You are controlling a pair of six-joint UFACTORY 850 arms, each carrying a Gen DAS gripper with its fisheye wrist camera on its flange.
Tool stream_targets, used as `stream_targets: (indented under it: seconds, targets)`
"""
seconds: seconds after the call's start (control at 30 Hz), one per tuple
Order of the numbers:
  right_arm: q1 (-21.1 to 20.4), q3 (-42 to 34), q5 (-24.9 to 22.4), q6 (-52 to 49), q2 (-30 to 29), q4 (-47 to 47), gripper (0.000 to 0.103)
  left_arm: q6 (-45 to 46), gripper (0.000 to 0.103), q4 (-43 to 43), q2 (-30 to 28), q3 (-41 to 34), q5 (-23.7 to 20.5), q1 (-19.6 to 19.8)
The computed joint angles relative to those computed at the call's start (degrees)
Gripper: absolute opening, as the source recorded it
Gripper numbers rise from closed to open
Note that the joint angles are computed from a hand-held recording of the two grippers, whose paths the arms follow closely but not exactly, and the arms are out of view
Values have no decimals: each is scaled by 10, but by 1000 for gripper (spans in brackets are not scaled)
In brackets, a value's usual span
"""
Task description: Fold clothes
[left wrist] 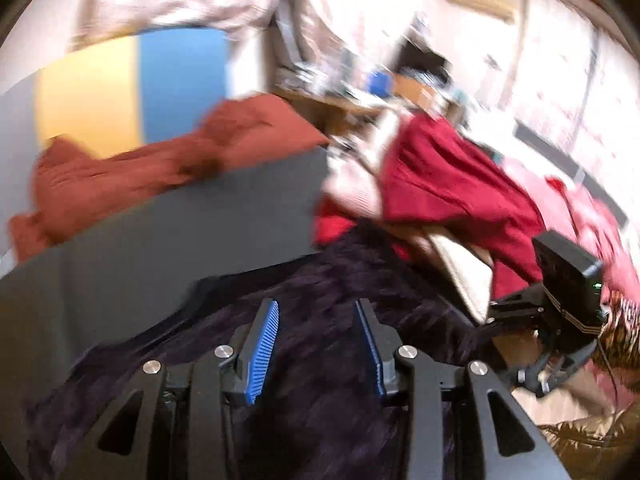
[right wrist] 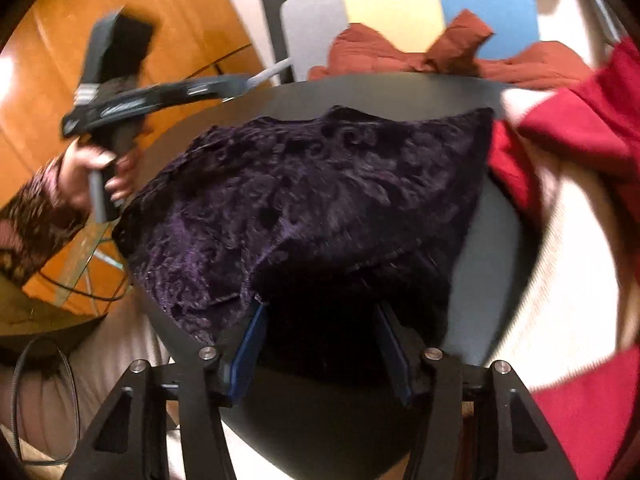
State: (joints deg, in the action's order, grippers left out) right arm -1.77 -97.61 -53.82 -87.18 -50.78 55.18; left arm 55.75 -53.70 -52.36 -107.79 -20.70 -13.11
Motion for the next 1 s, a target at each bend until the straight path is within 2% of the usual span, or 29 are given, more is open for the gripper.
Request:
stream_targets:
  seconds: [0.07, 0.13, 0.2, 0.3, 0.37, 0.43, 0.47, 0.5, 0.63, 0.73, 0.8, 0.83, 0.9, 0.93, 0.97, 1.0]
  targets:
    - [2, -28, -38, 4, -16, -28, 59, -99, 39, 97, -58, -88, -47, -12]
    - [-2, -50, -89, 8, -29, -32, 59, -157, 39, 143, -109, -161, -88, -21]
    - [-13, -61, -136, -1, -35, -21, 60, -176, 39, 148, -140, -205, -111, -24]
    - [-14, -56, -99, -3, -34, -24, 63, -185, 40, 144, -169, -241, -131, -24]
    - [-13, -46, -76, -10, -32, -19, 60, -216, 40, 167, -187, -265, -139, -25]
    - [-18, -36, -72, -19, -27, -7, 42, -214, 39, 154, -185, -254, -135, -21]
    - [-21, -38, -79, -15, -28, -9, 12, -204, 39, 139, -181, -243, -129, -18]
    - [-24, -41, -85, -11, -29, -10, 4, -191, 39, 122, -174, -230, -122, -17]
    - [-68, -48, -186, -11, -29, 29, 4, -163, 40, 91, -155, -191, -96, -15]
    - [-101, -32, -243, -19, -17, 74, 0, -161, 39, 91, -155, -189, -91, -16]
    - [-119, -16, -254, -6, -2, 95, 0, -168, 39, 95, -160, -198, -94, -16]
    - [-118, -3, -229, -2, 8, 91, 0, -171, 40, 97, -163, -202, -95, -16]
    - [-110, 33, -164, -8, 34, 90, 6, -178, 40, 101, -168, -211, -98, -16]
    - [-103, 46, -146, -17, 42, 94, 9, -184, 40, 106, -171, -216, -98, -16]
    - [-96, 56, -131, -25, 50, 97, 27, -188, 40, 112, -170, -216, -96, -18]
    - [-87, 62, -121, -37, 54, 94, 59, -190, 40, 117, -169, -214, -93, -19]
